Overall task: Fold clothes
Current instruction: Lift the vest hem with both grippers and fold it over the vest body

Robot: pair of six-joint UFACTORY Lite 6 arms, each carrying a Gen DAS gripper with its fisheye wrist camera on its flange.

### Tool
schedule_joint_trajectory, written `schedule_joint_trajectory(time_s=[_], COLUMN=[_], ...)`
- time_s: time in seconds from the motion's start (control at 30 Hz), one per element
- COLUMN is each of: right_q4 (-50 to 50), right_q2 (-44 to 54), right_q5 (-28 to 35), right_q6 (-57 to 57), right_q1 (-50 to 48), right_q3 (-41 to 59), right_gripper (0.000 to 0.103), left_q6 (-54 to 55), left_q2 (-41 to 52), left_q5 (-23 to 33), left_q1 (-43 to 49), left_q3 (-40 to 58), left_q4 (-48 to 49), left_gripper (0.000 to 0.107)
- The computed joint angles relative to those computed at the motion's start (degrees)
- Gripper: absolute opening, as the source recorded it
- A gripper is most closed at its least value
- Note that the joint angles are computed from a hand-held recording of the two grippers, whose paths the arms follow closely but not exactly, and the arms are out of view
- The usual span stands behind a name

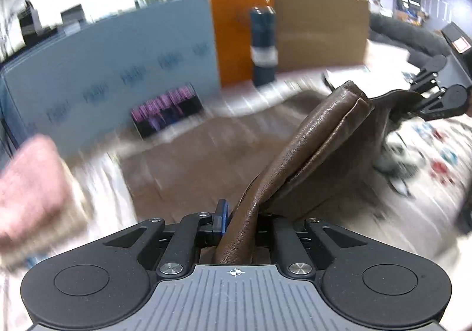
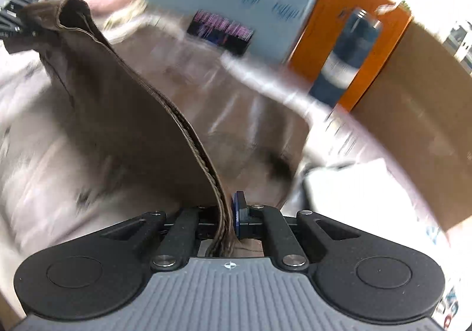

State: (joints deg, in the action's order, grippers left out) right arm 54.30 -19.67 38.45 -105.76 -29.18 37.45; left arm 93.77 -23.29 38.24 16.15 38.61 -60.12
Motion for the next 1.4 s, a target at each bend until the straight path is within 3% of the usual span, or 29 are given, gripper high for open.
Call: schedule_joint_trajectory(time_s=[0.17, 0.33, 0.53, 0.9, 1.03, 1.1, 1.17, 1.2, 1.23, 1.33, 1.4], right_q4=[3.62, -3.97, -14.33, -21.49, -20.61, -19.31, -17.63, -16.78, -15.86, -11.09, -8.49], right_q2=[13.16, 29.56, 47.27, 69.94, 77.38, 79.38, 81.38, 82.71, 84.01, 82.55, 79.91], right_q5=[-2.67, -0.67, 9.18, 22.34, 28.73, 29.93, 30.93, 31.55, 32.16, 30.81, 28.71], right_q6=[1.34, 11.18, 26.89, 40.39, 45.0, 47.08, 49.16, 50.39, 51.69, 52.89, 51.85], right_q1=[5.5, 8.95, 10.21, 11.02, 9.4, 8.22, 6.97, 6.36, 5.73, 3.92, 3.29], right_q3=[13.77, 30.11, 52.12, 81.46, 92.66, 95.25, 97.6, 99.3, 100.93, 96.26, 90.95], right_gripper=[0.004, 0.004, 0.005, 0.007, 0.01, 0.018, 0.019, 0.022, 0.024, 0.028, 0.035], left_q6=[2.75, -4.65, -16.33, -20.45, -22.28, -23.7, -26.66, -29.46, -32.62, -37.4, -36.44], left_q2=[14.8, 33.38, 50.99, 67.18, 71.51, 73.3, 75.46, 76.91, 78.62, 81.32, 80.81], left_q5=[-6.26, -4.96, 0.72, 6.11, 8.84, 10.28, 12.32, 13.65, 15.14, 17.7, 17.61], left_q1=[-4.69, -6.41, -6.19, -4.61, -2.56, -1.39, -0.12, 0.49, 1.12, 3.4, 4.24], left_q3=[12.69, 30.08, 48.57, 64.08, 68.8, 70.72, 73.29, 75.12, 77.16, 78.13, 75.72], left_q4=[-4.39, 1.73, 9.26, 11.37, 9.34, 8.13, 7.39, 7.48, 7.53, 2.92, -0.44], left_gripper=[0.009, 0.01, 0.015, 0.021, 0.035, 0.041, 0.058, 0.074, 0.08, 0.08, 0.08])
